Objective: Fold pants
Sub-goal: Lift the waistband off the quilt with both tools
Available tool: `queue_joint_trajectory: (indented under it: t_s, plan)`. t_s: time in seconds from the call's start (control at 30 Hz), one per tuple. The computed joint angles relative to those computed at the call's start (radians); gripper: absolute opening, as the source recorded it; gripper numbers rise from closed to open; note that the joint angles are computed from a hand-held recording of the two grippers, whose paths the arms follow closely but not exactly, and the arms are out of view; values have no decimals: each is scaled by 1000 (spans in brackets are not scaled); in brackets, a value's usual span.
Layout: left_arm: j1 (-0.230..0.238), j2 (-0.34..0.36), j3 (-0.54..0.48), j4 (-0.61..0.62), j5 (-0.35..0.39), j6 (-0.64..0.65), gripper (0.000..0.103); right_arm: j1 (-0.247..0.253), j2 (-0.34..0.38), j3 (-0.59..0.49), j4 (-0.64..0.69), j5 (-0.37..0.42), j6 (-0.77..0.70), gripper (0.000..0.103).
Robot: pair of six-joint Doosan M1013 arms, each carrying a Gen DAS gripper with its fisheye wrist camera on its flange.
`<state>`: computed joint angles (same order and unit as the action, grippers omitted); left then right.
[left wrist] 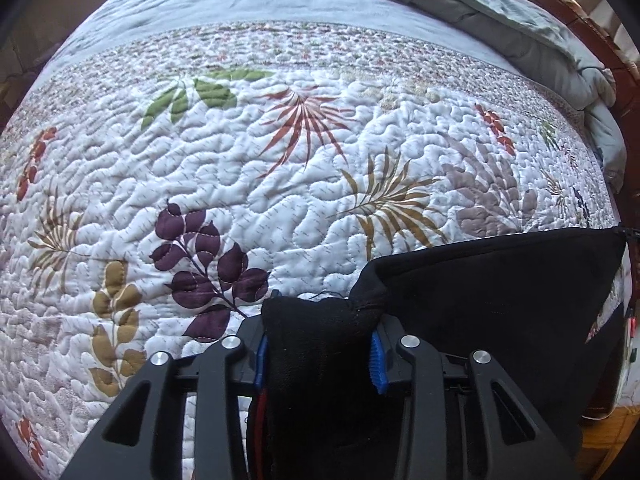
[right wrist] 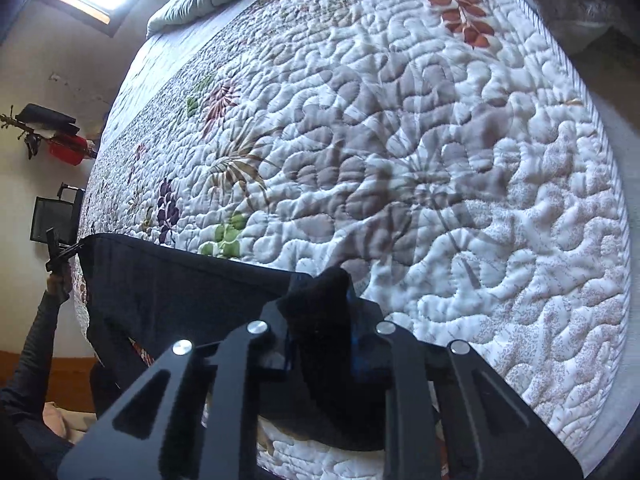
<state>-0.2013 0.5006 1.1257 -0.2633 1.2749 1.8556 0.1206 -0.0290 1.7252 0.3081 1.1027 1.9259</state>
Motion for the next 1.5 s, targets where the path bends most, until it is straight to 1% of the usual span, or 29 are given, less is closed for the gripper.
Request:
queue_joint_trajectory:
  t_s: [0.23,0.27,0.3,0.33,0.37,0.4,0.43,0.47,0.53,0.57,0.6,0.63,0.67,0.7,0.73,0.77,0.83,0.87,0.9,0.93,1.0,1.03,1.1,1.17,1.23,1.33,1.4,1.47,1.5]
  plan:
    - [1,-27,15,-10,-24,4,36,29,-24,-8,-69,35,64,18]
    - [0,-24,13,-9,-19,-4,36,31,-19,-8,-77,50,81,23]
    - [-1,-19,9,3,-10,-17,37,34,-15,-8,-109,73,111,42]
    - [-6,-16,10,29,-9,-25,38,44,-5,-14,-156,99,154,55]
    - [-13,-12,12,56,-12,-32,39,56,3,-21,-233,134,223,74]
    - [-17,-6,11,78,-13,-53,41,58,3,-19,-285,159,291,74]
    - [-22,6,1,102,-5,-91,43,42,-12,-1,-284,147,349,72]
    - [-23,12,-5,111,2,-106,43,21,-30,19,-245,120,363,65]
    - [-32,15,-7,137,1,-103,45,2,-49,33,-175,93,297,64]
    - [-36,11,-5,152,-9,-85,46,-7,-54,36,-125,86,241,71]
    - [-36,6,-5,156,-18,-72,53,-10,-55,35,-97,89,203,79]
    - [-34,-3,-2,172,-43,-66,65,-8,-49,27,-98,105,182,81]
    - [-37,-14,6,202,-74,-70,73,-8,-43,23,-105,119,177,81]
    - [-42,-30,20,262,-128,-85,86,-13,-40,23,-105,124,179,82]
    - [-43,-34,19,301,-151,-103,97,-23,-38,28,-94,119,181,83]
    - [-34,-27,-3,307,-136,-125,96,-30,-36,35,-74,105,171,84]
    - [-10,4,-73,174,-24,-98,96,-43,-32,49,-37,78,125,87]
    - [-9,22,-119,61,64,-19,96,-46,-29,56,-21,63,104,89]
    - [-13,31,-137,0,104,53,96,-47,-25,60,-17,52,88,90]
    - [-38,44,-163,-31,152,151,96,-39,-23,57,-19,48,90,90]
    - [-80,76,-206,-57,214,242,96,-44,-23,60,-2,33,73,90]
    - [-104,121,-262,-69,289,263,96,-48,-25,62,15,28,65,89]
    - [-144,190,-344,-52,387,285,96,-56,-21,57,43,41,35,80]
    - [-173,248,-413,-45,463,319,96,-68,-21,56,74,50,6,76]
    - [-192,304,-488,-91,563,330,96,-85,-17,60,132,50,-41,71]
    - [-215,353,-548,-99,664,341,95,-98,-14,64,176,56,-87,70]
    - [-231,366,-560,-54,696,381,95,-105,-12,65,207,53,-116,68]
    - [-233,379,-587,-67,731,385,86,-105,-4,65,256,51,-160,62]
    - [-233,384,-601,-62,742,388,62,-103,-1,63,263,58,-177,62]
